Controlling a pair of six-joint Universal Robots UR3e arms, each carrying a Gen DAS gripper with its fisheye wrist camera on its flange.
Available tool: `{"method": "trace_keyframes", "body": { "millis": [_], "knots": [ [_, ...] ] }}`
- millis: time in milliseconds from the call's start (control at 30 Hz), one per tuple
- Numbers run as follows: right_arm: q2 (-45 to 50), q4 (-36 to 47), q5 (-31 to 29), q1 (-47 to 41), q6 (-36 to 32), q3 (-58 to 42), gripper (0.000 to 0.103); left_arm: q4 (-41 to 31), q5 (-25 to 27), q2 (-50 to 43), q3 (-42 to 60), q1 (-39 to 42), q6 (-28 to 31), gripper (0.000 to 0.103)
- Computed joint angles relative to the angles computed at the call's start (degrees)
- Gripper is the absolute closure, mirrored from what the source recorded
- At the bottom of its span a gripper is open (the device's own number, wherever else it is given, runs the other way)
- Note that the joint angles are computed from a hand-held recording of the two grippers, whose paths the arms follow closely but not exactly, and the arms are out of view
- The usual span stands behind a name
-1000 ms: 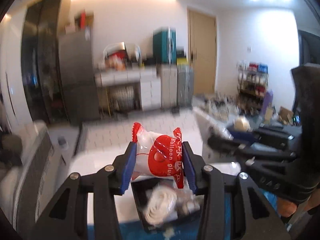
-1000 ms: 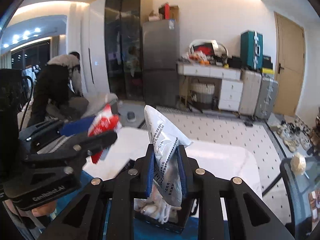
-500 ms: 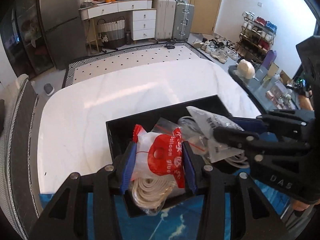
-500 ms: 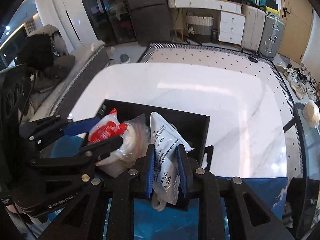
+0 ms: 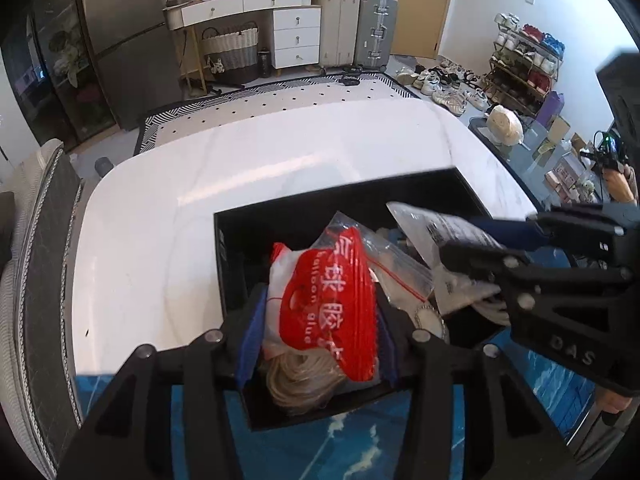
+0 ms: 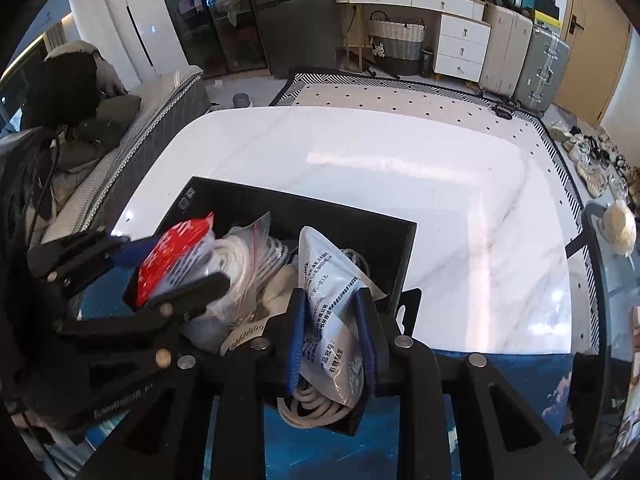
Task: Organize soft objects
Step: 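Lower the sachet and red packet into the box and open both grippers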
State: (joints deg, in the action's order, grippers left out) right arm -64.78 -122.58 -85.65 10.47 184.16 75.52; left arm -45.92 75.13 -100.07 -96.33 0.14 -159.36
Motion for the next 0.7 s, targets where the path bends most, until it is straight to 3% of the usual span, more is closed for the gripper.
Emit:
{"method": "trace_keyframes", "body": {
  "millis": [167,433,567,633,700],
  "knots": [
    [1.53,-0.62,-1.06,0.82,-1.05,-1.34,0.08,-1.03,0.39,4.47,-3.86,0.35,-0.17,0.055],
    [0.53,3.86,-0.84,1.55,0.52,-2.63,0.078,-0.6,-1.47,4.0,-3.76,2.7,2.59,0.055],
    [-0.76,1.15,2.47,0.32,0.01,0.22,0.067,0.1,-1.43,5.04,-4.56,2.76,2.85,0.053],
    [-1.78,0.36,4.24,-0.54,0.49,1.57,0.06,2.44,-1.3,6.43,-6.37,2.7,2.59,0.042],
    [-2.97,-0.84,4.19,-0.65,1.99,2.66,0.053,3.36,-2.14,7.7,-7.11,3.32,2.34,0.04]
  ]
}}
